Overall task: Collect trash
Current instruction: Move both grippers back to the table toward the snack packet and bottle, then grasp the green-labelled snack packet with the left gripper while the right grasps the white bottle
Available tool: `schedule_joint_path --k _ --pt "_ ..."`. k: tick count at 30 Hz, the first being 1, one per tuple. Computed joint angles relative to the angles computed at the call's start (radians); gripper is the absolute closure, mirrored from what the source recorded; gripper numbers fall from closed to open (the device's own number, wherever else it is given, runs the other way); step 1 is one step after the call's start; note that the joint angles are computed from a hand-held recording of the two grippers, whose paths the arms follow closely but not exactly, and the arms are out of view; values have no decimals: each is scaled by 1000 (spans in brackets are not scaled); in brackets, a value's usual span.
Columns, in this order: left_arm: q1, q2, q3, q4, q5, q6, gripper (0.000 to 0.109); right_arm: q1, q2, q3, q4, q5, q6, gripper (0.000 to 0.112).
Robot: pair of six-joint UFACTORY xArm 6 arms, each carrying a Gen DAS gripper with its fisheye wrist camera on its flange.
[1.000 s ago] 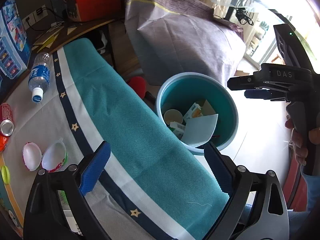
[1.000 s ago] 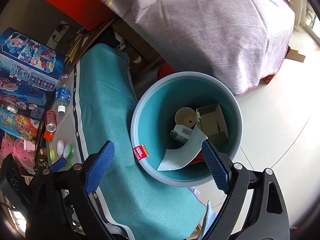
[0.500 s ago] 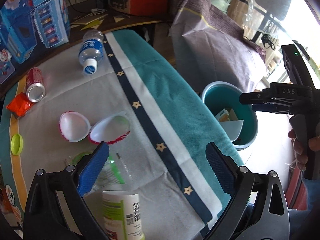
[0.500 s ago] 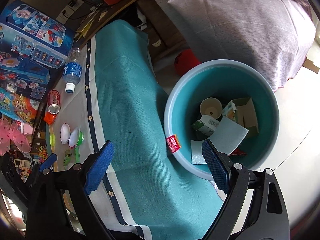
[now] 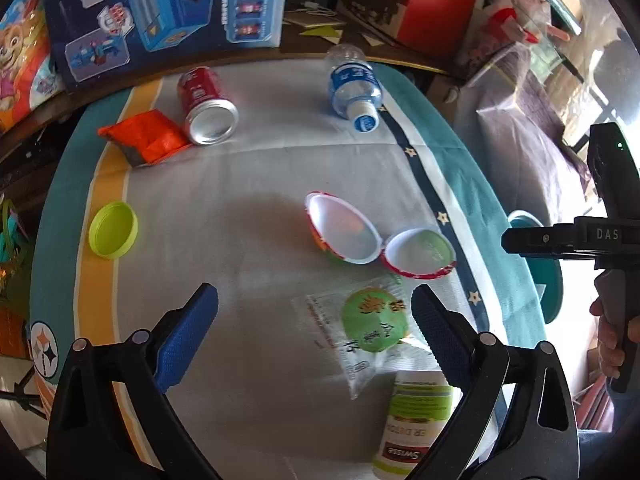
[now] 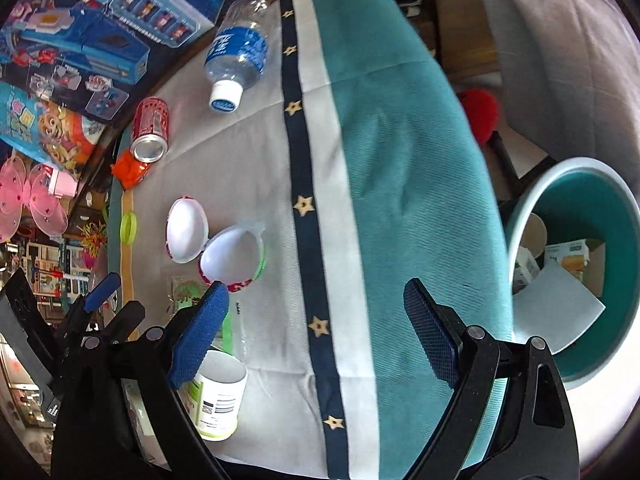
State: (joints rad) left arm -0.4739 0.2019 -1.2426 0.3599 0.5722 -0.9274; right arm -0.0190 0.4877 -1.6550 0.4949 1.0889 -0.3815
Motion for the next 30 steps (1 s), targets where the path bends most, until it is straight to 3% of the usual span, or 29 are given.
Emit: schedule_joint_path --k 8,16,18,20,22,24,26,30 --pt "2 -29 89 -123 -69 112 11 44 17 -10 -31 3 41 27" --pt "-23 20 78 -221 -111 242 13 42 -64 101 -45 -22 35 27" --pt "-22 41 70 -286 -137 287 27 36 -83 127 -50 -35 45 27" --pt "-22 57 65 -364 -166 351 32 30 -103 153 -53 -44 47 27" --pt "-26 69 54 -359 -166 356 40 24 -127 184 -53 -55 46 27" --pt "-33 85 37 -335 -147 350 73 23 -149 214 -47 -55 46 27" --pt "-36 86 39 -298 -149 324 88 27 -172 247 -38 -52 39 27" --pt "-34 57 95 -321 -193 320 92 42 -213 308 -12 -33 17 27"
